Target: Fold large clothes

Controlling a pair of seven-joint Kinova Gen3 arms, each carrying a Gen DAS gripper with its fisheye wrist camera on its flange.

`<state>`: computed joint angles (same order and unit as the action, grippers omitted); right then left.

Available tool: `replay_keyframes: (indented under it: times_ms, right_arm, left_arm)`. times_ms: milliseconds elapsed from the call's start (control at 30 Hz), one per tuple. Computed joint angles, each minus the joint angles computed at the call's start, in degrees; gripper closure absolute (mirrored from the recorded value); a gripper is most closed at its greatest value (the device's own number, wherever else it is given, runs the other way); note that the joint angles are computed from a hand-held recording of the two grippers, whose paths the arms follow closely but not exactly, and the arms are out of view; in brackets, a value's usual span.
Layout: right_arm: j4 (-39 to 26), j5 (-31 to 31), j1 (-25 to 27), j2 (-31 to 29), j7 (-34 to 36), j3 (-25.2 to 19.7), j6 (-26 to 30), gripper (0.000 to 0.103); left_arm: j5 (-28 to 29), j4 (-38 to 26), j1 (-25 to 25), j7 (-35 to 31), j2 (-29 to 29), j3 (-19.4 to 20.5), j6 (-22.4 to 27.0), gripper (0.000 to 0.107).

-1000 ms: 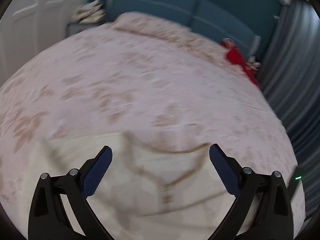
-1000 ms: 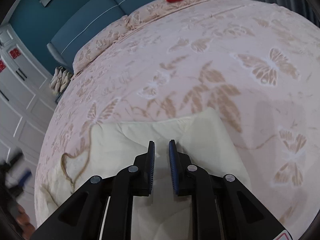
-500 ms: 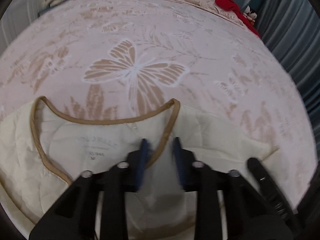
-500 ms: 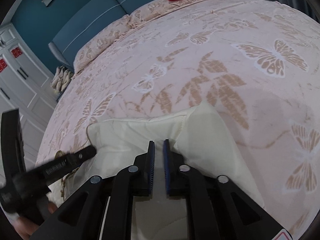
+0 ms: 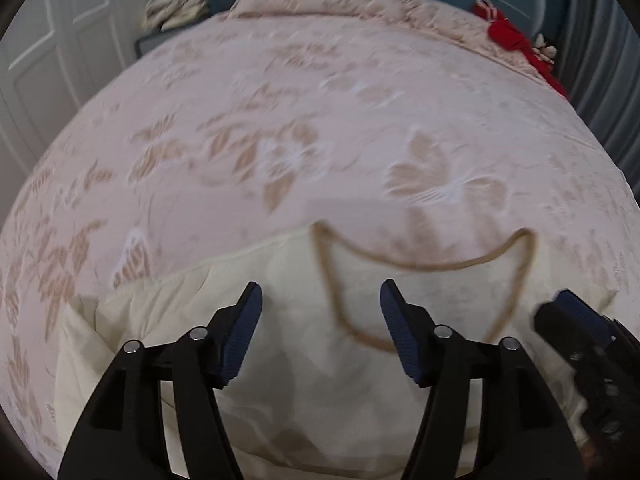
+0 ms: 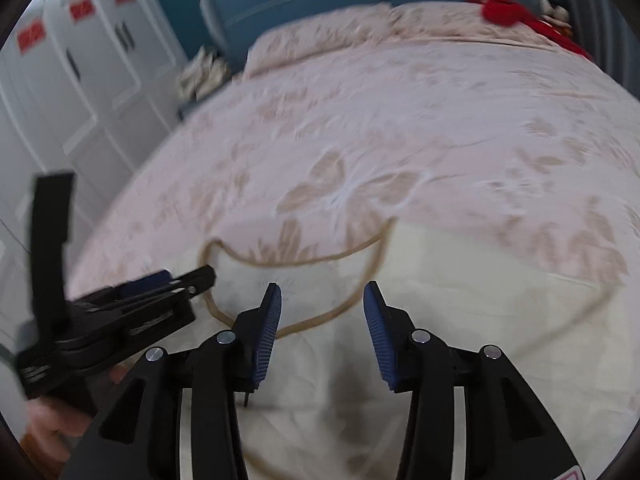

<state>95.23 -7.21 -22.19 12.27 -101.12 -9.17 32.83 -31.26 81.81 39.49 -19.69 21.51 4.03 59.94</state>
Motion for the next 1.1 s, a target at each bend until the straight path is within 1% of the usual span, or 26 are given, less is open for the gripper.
replay_keyframes:
  times_ms: [33, 67, 133, 233, 300, 367, 433, 700, 900, 1000, 1100]
  right_arm:
    - [-1.14, 1.49, -1.59, 1.27, -1.40, 0.72, 1.14, 0.060]
    - [-2.77, 2.31, -2.12, 2.87, -1.86, 0.64, 3.09, 0.060]
    - [-3.45, 3.89, -3.05, 4.88, -2.25, 0.91, 4.19, 0.060]
    - [-1.47, 7.19, -5.05, 4.59, -4.90, 2.17, 1.45, 0.067]
    - [-0.42, 9.07, -6.10, 4.44, -6.96, 2.73, -0.14, 0.069]
    - [0.38, 10.26, -6.33, 4.22, -8.12, 2.98, -1.26, 0.070]
    - [1.57, 12.78, -7.86, 3.88, -10.77, 3.87, -2.52, 0.070]
    - [1.45, 17.68, -9.54, 4.52, -14.84, 4.52, -2.97, 0.070]
    - [2.10, 19.19, -9.63, 4.56, -16.38, 4.45, -4.23, 0.071]
    - [2.53, 19.76, -9.90, 4.51, -17.47, 4.82, -4.92, 0.074]
    - [1.56, 17.72, -8.05, 4.24, -15.91, 3.40, -3.53, 0.075]
  left_arm:
    - [0.06, 0.97, -0.24, 0.20, 0.01, -0.08, -0.96, 0.047]
    - [-0.24, 1.74, -0.21, 0.49, 0.13, -0.17, -1.79, 0.047]
    - [-3.30, 3.77, 1.63, 2.61, 0.68, -0.93, -3.12, 0.046]
    - [-7.50, 5.80, 4.00, 6.79, 0.86, -1.94, -4.15, 0.045]
    - [-8.94, 8.50, 4.21, 10.00, -0.47, -2.18, -6.90, 0.044]
    - [-10.14, 9.75, 3.97, 11.97, -1.02, -1.99, -8.30, 0.044]
    - [-11.13, 9.41, 3.94, 12.35, -0.49, -1.65, -7.74, 0.044]
    - [-14.40, 8.86, 5.42, 15.04, 0.99, -1.52, -5.64, 0.043]
    - [-16.09, 8.73, 6.24, 16.61, 1.69, -1.64, -4.67, 0.043]
    - [-16.40, 7.63, 6.75, 16.48, 2.44, -1.55, -2.75, 0.043]
    - [-15.07, 4.07, 7.51, 14.38, 3.58, -1.18, 2.94, 0.043]
